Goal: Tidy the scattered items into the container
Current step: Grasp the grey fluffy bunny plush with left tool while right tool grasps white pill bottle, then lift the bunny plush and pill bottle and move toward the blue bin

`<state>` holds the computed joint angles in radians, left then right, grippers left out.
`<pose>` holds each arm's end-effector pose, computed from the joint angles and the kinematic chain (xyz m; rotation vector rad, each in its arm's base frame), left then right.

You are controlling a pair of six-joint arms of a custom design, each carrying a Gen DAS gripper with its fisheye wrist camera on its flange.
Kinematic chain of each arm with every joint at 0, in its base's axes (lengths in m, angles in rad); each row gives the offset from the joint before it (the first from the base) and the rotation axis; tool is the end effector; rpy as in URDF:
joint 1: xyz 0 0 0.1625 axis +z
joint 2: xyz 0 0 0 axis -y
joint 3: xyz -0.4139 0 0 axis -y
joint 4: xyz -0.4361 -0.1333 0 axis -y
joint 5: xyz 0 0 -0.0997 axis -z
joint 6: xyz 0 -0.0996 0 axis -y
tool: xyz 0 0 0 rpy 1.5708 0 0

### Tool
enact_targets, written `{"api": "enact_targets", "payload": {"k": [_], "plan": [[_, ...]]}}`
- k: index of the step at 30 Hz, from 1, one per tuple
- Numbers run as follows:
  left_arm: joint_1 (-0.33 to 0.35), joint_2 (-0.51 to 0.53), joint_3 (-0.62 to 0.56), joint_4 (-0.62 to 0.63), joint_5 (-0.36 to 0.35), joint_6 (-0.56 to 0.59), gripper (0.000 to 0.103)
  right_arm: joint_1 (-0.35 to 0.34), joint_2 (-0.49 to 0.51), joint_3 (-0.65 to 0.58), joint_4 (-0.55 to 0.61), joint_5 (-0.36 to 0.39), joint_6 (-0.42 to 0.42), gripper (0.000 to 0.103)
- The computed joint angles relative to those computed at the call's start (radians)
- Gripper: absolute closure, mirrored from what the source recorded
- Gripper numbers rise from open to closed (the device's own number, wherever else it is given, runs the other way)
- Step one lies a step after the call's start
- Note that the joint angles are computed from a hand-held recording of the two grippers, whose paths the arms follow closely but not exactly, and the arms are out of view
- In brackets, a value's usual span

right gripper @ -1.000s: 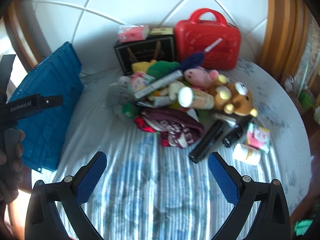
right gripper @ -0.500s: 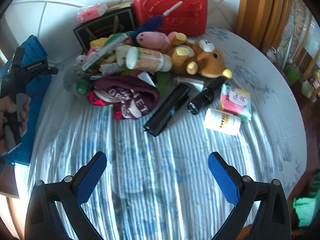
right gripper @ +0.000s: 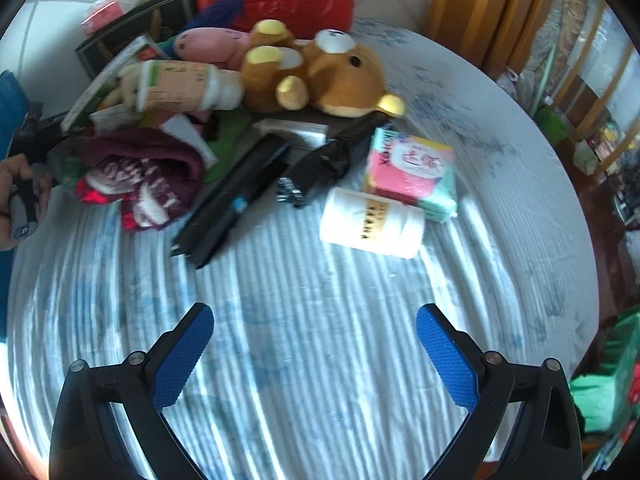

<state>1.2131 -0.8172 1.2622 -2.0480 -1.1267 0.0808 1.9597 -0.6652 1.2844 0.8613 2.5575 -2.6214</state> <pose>-0.1079 -0.7917 0.1899 0.5784 2.6407 -0.1273 0.2688 -0.5236 0.1012 -0.1993 -2.2097 0.6137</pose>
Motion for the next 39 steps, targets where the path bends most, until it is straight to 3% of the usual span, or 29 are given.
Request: {"api": "enact_targets", "payload": {"k": [2, 3, 4, 7, 11, 20, 21, 22, 24, 39], "plan": [[-0.006, -0.009, 0.02, -0.024, -0.001, 0.043, 0.015, -0.019, -0.006, 0.008, -0.01, 0.013, 0.002, 0.0], [-0.005, -0.014, 0.021, -0.02, -0.017, 0.059, 0.036, -0.03, -0.012, 0.012, -0.023, 0.013, -0.002, 0.0], [-0.006, -0.019, 0.021, -0.01, -0.029, 0.071, 0.047, -0.042, -0.016, 0.014, -0.036, 0.009, -0.01, 0.0], [-0.015, -0.063, 0.061, -0.021, -0.042, 0.132, 0.062, -0.077, -0.014, 0.009, -0.058, 0.013, -0.018, 0.0], [-0.016, -0.134, 0.112, -0.036, -0.086, 0.187, 0.065, -0.112, -0.009, -0.008, -0.1, 0.018, -0.05, 0.0], [0.004, -0.25, 0.164, 0.019, -0.142, 0.19, 0.066, -0.162, 0.028, -0.062, -0.122, -0.003, -0.061, 0.001], [0.005, -0.251, 0.159, 0.024, -0.142, 0.191, 0.066, -0.167, 0.032, -0.065, -0.119, -0.008, -0.059, 0.005], [0.008, -0.252, 0.155, 0.028, -0.141, 0.196, 0.066, -0.171, 0.034, -0.066, -0.115, -0.011, -0.057, 0.02], [0.014, -0.259, 0.153, 0.038, -0.14, 0.202, 0.066, -0.172, 0.036, -0.066, -0.106, -0.007, -0.052, 0.023], [-0.005, -0.368, 0.189, 0.103, -0.167, 0.243, 0.066, -0.085, -0.035, -0.021, -0.082, 0.013, 0.001, 0.024]]}}
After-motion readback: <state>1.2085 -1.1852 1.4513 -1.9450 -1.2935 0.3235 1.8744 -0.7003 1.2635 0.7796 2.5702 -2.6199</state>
